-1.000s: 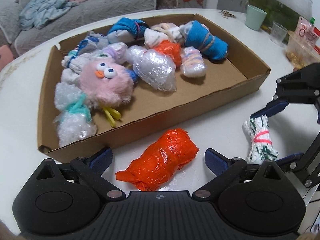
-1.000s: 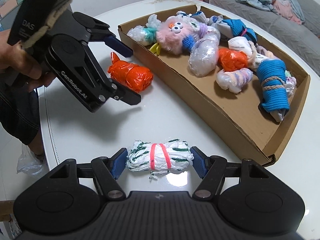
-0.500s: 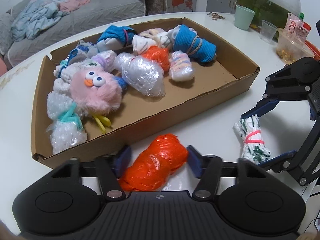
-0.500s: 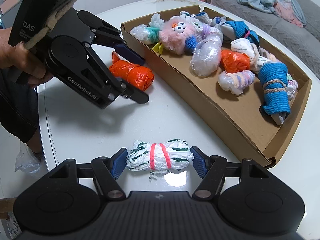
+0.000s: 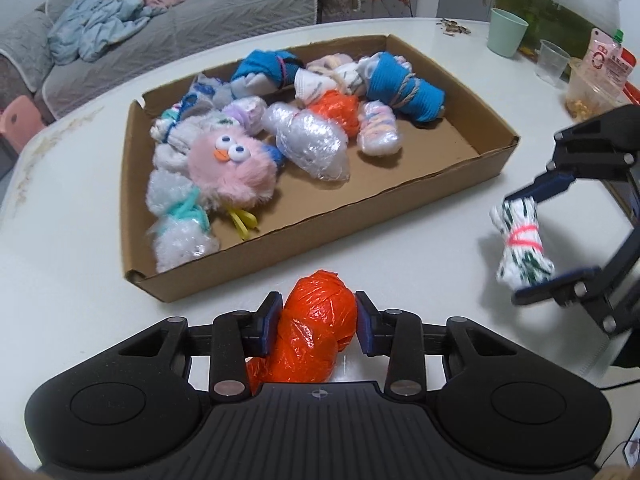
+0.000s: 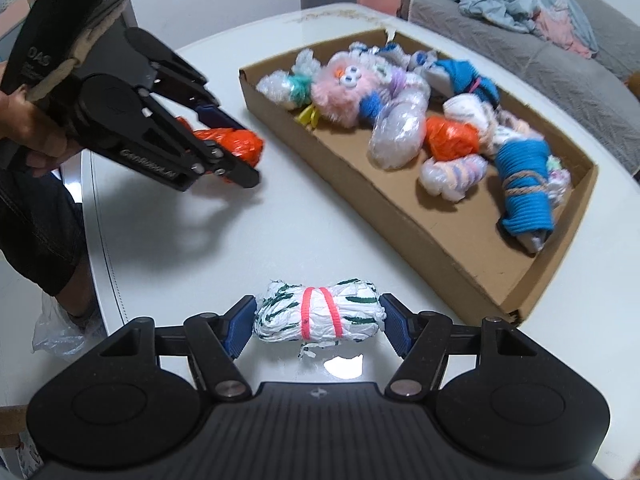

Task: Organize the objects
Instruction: 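Carry both held bundles over the tray and lower them in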

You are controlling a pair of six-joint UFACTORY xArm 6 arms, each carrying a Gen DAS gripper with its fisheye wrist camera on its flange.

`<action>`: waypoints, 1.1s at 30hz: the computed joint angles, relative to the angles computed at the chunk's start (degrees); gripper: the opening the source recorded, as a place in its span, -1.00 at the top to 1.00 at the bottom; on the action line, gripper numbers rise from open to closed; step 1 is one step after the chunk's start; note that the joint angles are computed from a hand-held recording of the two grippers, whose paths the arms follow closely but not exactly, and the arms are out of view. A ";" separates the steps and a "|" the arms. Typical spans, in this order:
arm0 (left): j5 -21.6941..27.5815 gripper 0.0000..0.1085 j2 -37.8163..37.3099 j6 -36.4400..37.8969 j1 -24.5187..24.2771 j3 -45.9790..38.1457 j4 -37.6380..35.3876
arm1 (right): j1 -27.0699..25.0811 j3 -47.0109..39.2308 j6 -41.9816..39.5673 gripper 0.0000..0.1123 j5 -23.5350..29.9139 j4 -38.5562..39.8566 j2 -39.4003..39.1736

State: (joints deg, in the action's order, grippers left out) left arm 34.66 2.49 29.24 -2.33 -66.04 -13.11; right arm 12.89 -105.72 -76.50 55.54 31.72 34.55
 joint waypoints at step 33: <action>4.47 0.19 9.89 15.10 -3.47 -23.09 -7.61 | -3.85 -20.39 3.18 -0.12 -1.86 11.84 9.66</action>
